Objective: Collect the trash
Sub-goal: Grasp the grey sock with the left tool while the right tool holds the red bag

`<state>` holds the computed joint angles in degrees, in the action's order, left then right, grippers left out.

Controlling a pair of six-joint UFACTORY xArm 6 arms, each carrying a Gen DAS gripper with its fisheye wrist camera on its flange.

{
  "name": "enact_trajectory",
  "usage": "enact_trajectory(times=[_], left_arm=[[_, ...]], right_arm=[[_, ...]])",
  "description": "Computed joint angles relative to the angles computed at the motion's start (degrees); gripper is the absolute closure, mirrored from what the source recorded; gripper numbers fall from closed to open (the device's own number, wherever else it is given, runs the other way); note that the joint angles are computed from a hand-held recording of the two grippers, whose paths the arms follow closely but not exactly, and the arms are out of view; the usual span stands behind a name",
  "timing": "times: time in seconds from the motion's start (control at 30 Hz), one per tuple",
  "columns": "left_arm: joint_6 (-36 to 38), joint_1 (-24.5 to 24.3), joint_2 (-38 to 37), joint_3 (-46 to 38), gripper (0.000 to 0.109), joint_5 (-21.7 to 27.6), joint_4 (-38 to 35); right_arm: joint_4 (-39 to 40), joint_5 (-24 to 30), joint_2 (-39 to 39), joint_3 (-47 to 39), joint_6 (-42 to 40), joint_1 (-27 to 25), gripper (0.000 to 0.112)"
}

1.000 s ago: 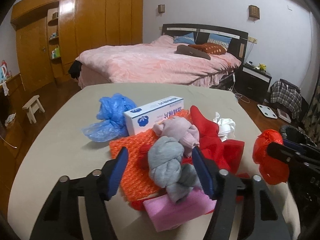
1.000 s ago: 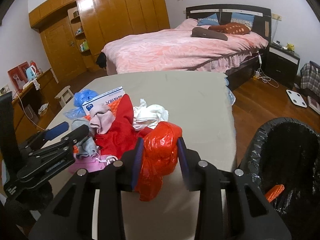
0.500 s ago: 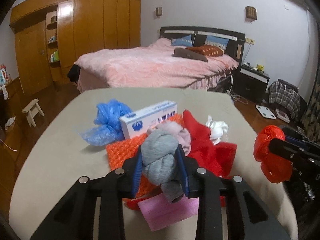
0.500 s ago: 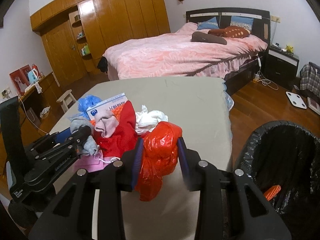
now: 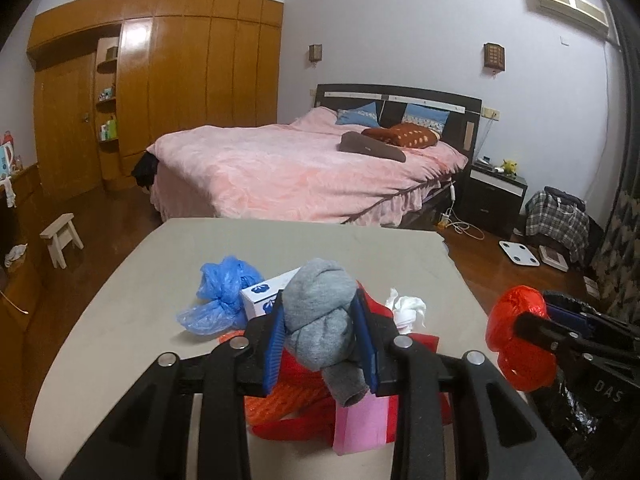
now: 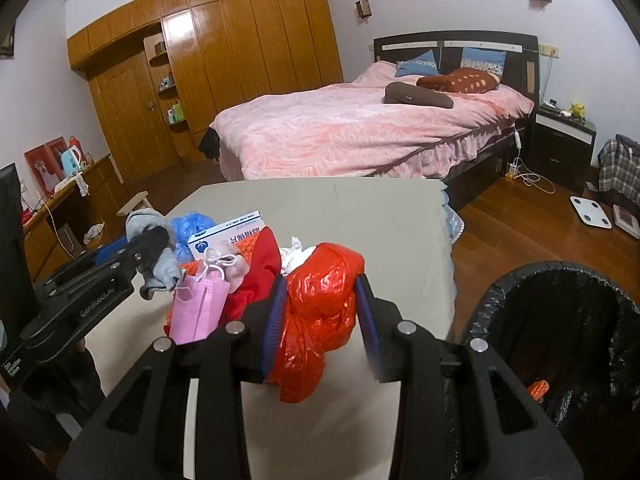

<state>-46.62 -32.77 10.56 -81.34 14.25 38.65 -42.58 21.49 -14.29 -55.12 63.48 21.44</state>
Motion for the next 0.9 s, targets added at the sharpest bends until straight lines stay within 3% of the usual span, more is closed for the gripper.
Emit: enact_trajectory(times=[0.47,0.7,0.9], left_arm=[[8.2,0.4,-0.3,4.3,0.076,0.7,-8.7],[8.9,1.5,-1.2,5.7,0.075,1.2,-8.7],[12.1,1.6,-1.7,6.8,0.080,-0.1,-11.4]], right_arm=[[2.9,0.0,1.7,0.6,-1.4,0.4,0.078],[4.1,-0.4,3.4,-0.3,-2.5,0.4,0.078],[4.6,-0.2,4.0,-0.9,-3.1,0.9,0.078]])
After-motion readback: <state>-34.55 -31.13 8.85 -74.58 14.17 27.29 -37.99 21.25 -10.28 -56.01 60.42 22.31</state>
